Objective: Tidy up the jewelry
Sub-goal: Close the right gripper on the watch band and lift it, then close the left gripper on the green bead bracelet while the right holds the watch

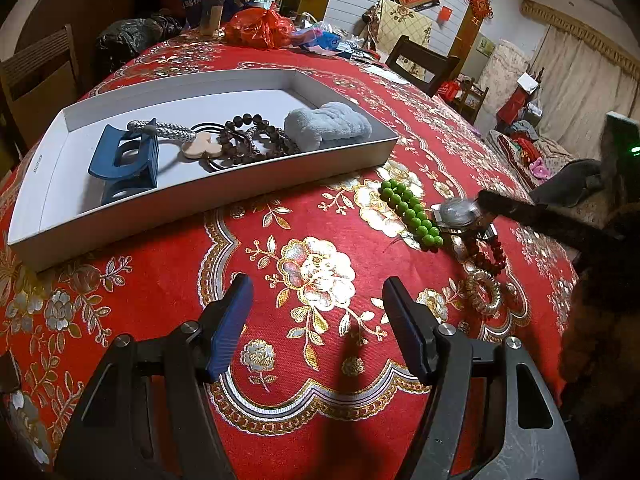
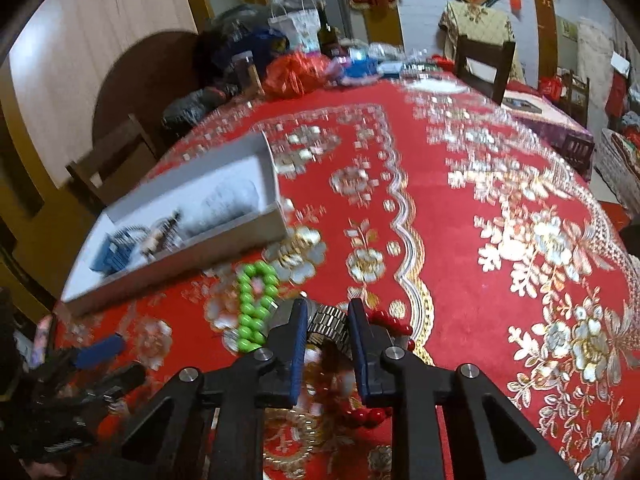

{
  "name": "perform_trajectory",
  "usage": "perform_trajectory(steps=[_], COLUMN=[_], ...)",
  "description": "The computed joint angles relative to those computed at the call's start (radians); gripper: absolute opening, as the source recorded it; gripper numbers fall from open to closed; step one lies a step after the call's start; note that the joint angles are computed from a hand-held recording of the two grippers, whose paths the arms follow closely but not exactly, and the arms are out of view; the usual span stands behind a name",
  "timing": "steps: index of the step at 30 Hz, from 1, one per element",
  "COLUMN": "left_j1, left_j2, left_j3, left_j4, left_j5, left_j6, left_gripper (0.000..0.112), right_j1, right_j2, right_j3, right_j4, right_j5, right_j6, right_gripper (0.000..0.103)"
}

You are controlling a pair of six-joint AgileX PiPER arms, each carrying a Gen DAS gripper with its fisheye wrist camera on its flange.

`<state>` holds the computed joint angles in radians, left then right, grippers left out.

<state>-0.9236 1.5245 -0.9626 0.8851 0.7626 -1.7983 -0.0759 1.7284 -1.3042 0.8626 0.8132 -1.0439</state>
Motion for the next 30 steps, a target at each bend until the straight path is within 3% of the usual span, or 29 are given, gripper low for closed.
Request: perform_trajectory(steps=[3, 6, 10, 15, 18, 22, 24, 25, 26, 30], left_j1=[-0.001, 0.019, 0.053, 0.117, 0.141, 0.114, 0.081, 0.077, 0.080, 0.081], left_j2=[0.009, 0.035, 0.118, 0.277, 0.369, 0.397, 0.403, 0.394, 0.376, 0.277], left_j3=[-0.014, -0.050, -0.192, -0.447, -0.552, -0.612, -0.630, -0.619, -0.593, -0.480], left_j4=[-0.011, -0.018, -0.085, -0.297, -0.369, -0.323, -0.262, -0.253, -0.255, -0.261], left_j5=[0.009, -0.032, -0.054, -0.014, 0.045, 0.123, 0.195, 0.195, 0.175, 0.117], left_j6=[0.016, 0.059, 0.229, 0.556, 0.629, 0.615, 0.579, 0.571, 0.561, 0.522], left_gripper=[0.067, 0.067, 0.067, 0.067, 0.067, 0.066, 0.040, 0.035, 0.018, 0.007], right_j1=[-0.057, -0.124, -0.208, -0.284, -0.299, -0.293, -0.291, -0.291, -0.292, -0.291], right_j2=[-0.035, -0.064, -0.089, -0.109, -0.120, -0.112, -0.107, -0.107, -0.108, -0.104], right_j3=[0.006, 0.011, 0.018, 0.032, 0.042, 0.041, 0.040, 0.041, 0.045, 0.047], right_j4=[0.071, 0.128, 0.174, 0.249, 0.278, 0.264, 0.261, 0.262, 0.264, 0.270], right_j5=[0.059, 0.125, 0.190, 0.223, 0.218, 0.214, 0.216, 0.216, 0.216, 0.219], right_j6=[-0.015, -0.005, 0.006, -0.010, -0.038, -0.030, -0.026, -0.028, -0.033, -0.035], right_gripper=[0.019, 0.019, 0.019, 0.019, 0.019, 0.019, 0.019, 0.019, 0.019, 0.019])
